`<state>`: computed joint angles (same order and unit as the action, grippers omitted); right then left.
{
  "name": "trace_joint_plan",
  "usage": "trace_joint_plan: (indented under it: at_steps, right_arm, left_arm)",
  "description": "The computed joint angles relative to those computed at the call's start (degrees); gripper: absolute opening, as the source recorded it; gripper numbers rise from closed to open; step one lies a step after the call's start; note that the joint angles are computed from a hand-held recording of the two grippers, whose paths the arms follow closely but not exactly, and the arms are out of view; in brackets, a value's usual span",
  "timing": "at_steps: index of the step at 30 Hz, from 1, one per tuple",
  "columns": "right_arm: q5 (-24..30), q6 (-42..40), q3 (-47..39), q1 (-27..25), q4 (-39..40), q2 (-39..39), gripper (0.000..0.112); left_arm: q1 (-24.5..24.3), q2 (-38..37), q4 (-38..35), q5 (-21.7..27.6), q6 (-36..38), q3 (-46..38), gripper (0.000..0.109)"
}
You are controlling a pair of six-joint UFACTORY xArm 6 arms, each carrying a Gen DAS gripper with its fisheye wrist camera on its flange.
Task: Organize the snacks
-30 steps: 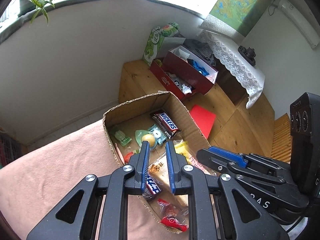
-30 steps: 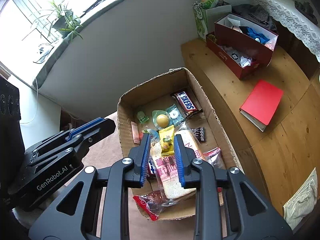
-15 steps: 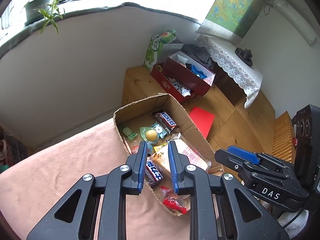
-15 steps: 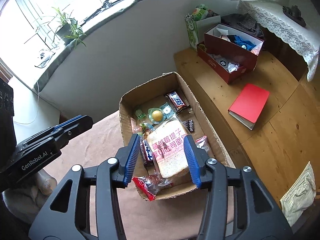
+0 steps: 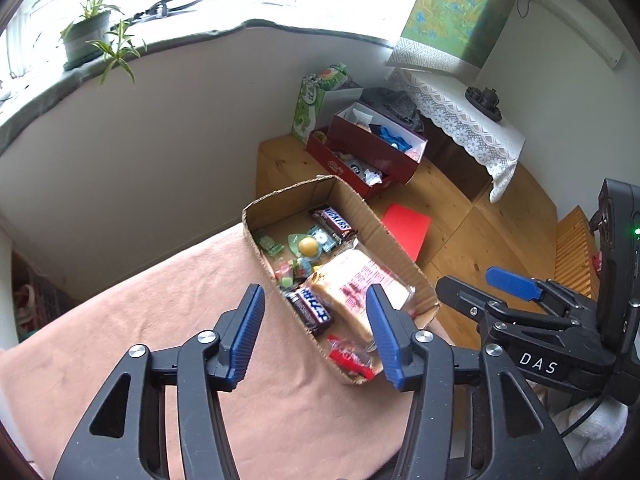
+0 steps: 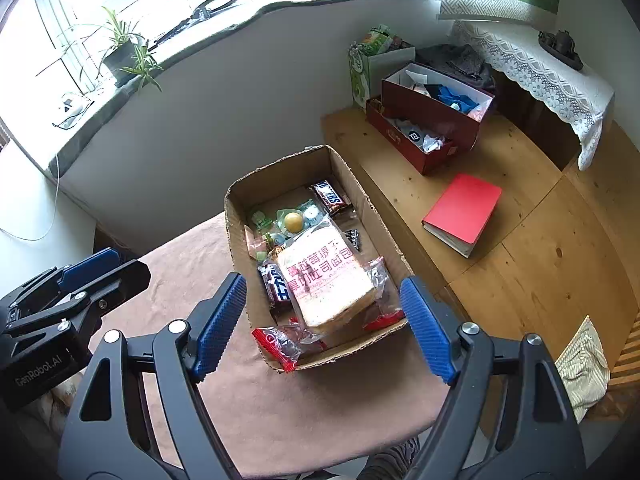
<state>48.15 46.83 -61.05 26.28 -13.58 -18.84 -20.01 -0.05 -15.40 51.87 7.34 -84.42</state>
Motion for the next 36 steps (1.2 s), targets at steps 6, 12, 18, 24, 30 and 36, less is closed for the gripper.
trace_joint_plan:
  at_steps: [6,12,18,24,30,36]
  right_arm:
    - [1.03,1.40,-0.10,1.44,-2.38,-0.39,0.082]
    - [1.26,1.26,-0.54,1.88,-3.13,-0.26,0.082]
    - [1.41,2.02,-0.68,2.37,-4.25,-0.51,0.082]
    - [1.40,1.80,-0.85,2.57,-4.51,-0.60,0.082]
    - [1.75,2.13,-1.21,2.82,-4.95,-0.60,0.082]
    - [2.19,2.14,-1.37,3.01,-4.93,-0.67,0.082]
  left_arm:
    - [0.38,-1.80,1.63,0.12,-1.18,2.26,0.055]
    - [0.93,-2.87,2.63,-0.20,-2.50,3.38,0.055]
    - [0.75,-3.06,4.34,0.00,-4.03,3.46,0.055]
    - [0.45,-3.63,5.79,-0.03,-4.65,3.59,0.055]
    - [0.18,-3.44,6.78,0.37,-5.53,3.12,0.055]
    - [0.19,-2.78,8.10,1.80,-7.42,2.27,0.055]
